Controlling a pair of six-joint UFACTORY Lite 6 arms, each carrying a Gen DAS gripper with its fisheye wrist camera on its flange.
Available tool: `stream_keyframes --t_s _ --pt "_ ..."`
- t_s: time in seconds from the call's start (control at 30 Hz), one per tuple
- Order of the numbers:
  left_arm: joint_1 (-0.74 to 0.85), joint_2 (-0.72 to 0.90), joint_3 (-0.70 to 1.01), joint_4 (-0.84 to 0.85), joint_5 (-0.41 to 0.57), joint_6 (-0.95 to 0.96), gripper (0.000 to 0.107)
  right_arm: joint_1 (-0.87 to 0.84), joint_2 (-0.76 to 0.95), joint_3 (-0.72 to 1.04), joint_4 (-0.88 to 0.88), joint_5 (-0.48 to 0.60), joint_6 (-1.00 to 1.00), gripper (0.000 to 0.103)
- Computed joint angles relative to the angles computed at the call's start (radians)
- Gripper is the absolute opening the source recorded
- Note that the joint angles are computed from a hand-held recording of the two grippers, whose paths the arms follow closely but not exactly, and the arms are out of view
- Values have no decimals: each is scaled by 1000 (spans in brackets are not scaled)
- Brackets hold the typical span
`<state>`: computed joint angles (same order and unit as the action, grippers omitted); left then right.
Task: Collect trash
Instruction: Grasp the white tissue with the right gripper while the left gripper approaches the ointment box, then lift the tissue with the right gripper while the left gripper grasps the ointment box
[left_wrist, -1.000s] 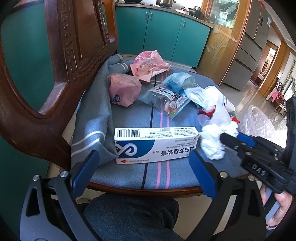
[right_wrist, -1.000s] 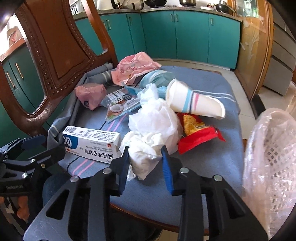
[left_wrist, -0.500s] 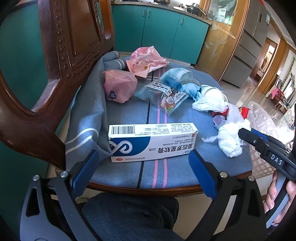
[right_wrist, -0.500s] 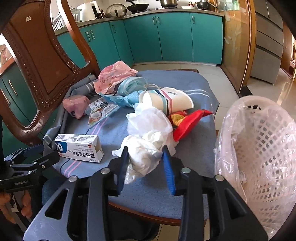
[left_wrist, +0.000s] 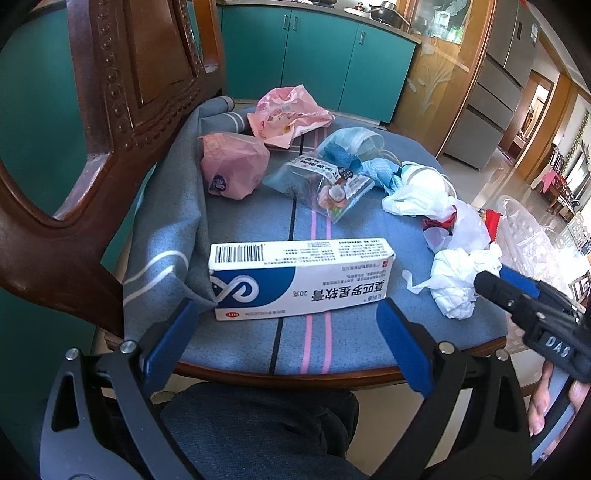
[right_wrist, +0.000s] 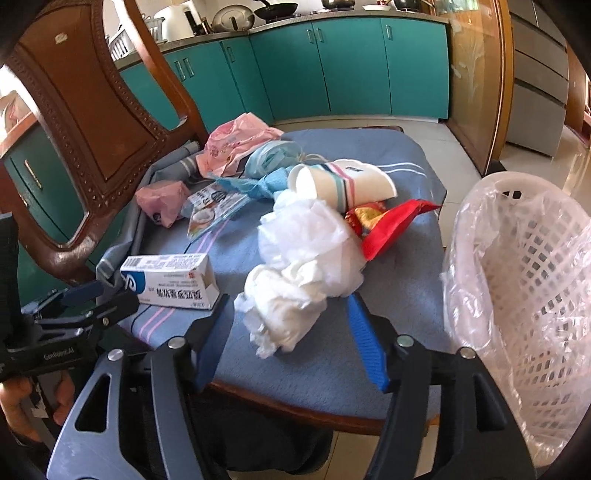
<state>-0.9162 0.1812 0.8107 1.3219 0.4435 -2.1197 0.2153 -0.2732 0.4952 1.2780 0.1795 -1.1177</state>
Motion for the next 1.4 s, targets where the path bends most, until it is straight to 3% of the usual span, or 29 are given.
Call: stream_keyframes --t_s 0.03,0.17,0.3,0.47,0.77,0.87,1.07,1.27,1.4 --pt "0 -1 -1 1 0 -1 97 14 0 -1 -27 -1 26 38" --pt "1 -1 -3 13 -1 -15 97 30 -32 -12 -71 36 64 29" --pt "3 -2 -6 18 -2 -23 97 24 -91 -24 -77 113 53 28" --pt "9 -11 -15 19 -4 -22 97 -12 -171 -10 -219 146 190 28" --pt "40 -9 1 57 -29 -10 97 -152 -175 -9 -177 227 126 28" --pt "51 31 54 -12 8 149 100 -172 -176 -16 -166 241 105 28" --pt "78 70 106 -32 -12 310 100 -202 -186 -28 -145 264 65 28" --pt "79 248 292 -178 -35 936 100 -247 -199 -41 -137 303 43 28" --pt "85 387 455 -438 65 1319 100 -262 -207 -58 -119 317 27 28"
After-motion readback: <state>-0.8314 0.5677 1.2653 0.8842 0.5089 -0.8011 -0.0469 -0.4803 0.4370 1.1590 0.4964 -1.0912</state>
